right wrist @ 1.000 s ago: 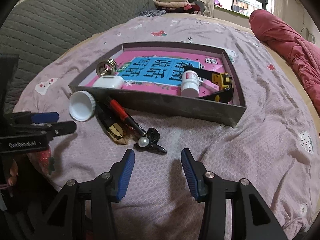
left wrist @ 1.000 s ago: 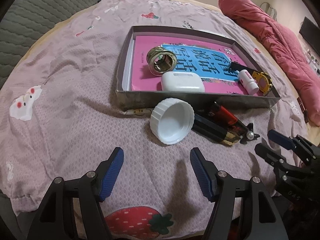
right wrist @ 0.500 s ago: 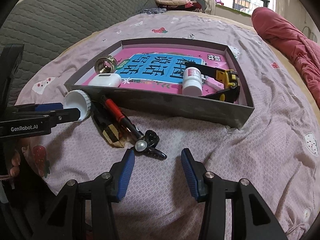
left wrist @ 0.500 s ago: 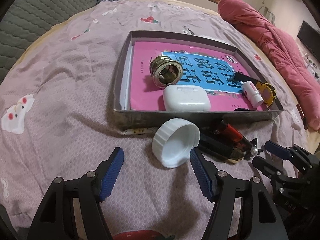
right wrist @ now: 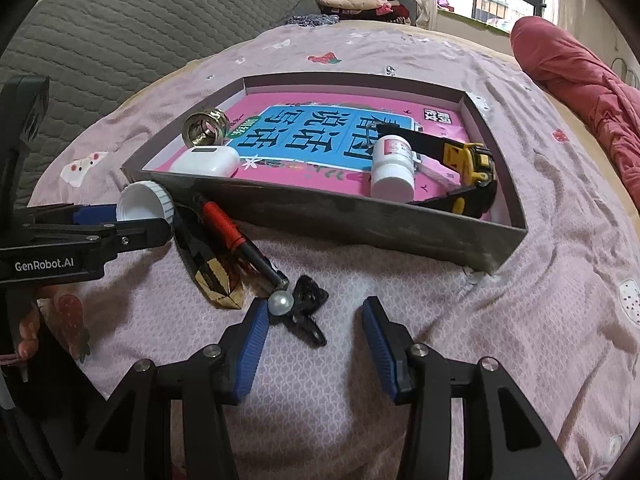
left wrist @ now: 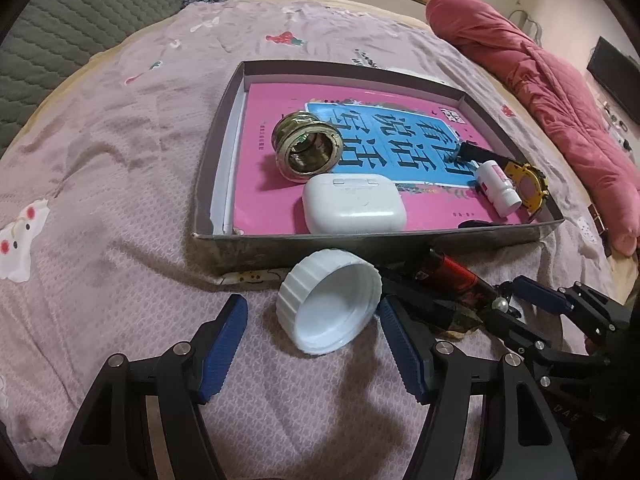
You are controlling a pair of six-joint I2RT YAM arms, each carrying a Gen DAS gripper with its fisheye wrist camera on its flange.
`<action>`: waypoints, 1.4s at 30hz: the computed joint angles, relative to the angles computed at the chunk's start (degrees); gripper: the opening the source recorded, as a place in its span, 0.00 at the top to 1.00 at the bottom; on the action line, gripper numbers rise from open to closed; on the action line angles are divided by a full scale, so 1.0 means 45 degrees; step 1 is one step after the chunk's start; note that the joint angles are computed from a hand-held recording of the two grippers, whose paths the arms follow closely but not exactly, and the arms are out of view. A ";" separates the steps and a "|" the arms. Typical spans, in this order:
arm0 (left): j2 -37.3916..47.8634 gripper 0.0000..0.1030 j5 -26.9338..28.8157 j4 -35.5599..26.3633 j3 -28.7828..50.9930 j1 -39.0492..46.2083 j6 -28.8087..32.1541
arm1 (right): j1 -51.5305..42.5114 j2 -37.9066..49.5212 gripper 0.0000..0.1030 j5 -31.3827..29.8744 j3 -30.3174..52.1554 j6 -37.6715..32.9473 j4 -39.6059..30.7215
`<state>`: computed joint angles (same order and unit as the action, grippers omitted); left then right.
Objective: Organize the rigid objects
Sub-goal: 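Move the left gripper to the white bottle cap while the right approaches the black pearl clip, then grasp the white bottle cap with the left gripper while the right grasps the black pearl clip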
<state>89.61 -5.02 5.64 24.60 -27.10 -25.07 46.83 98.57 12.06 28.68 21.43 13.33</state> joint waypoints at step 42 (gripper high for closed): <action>-0.0273 0.51 0.0859 0.0740 -0.0491 0.0181 -0.0125 | -0.0951 -0.0207 0.68 -0.1468 -0.0518 0.0135 0.1136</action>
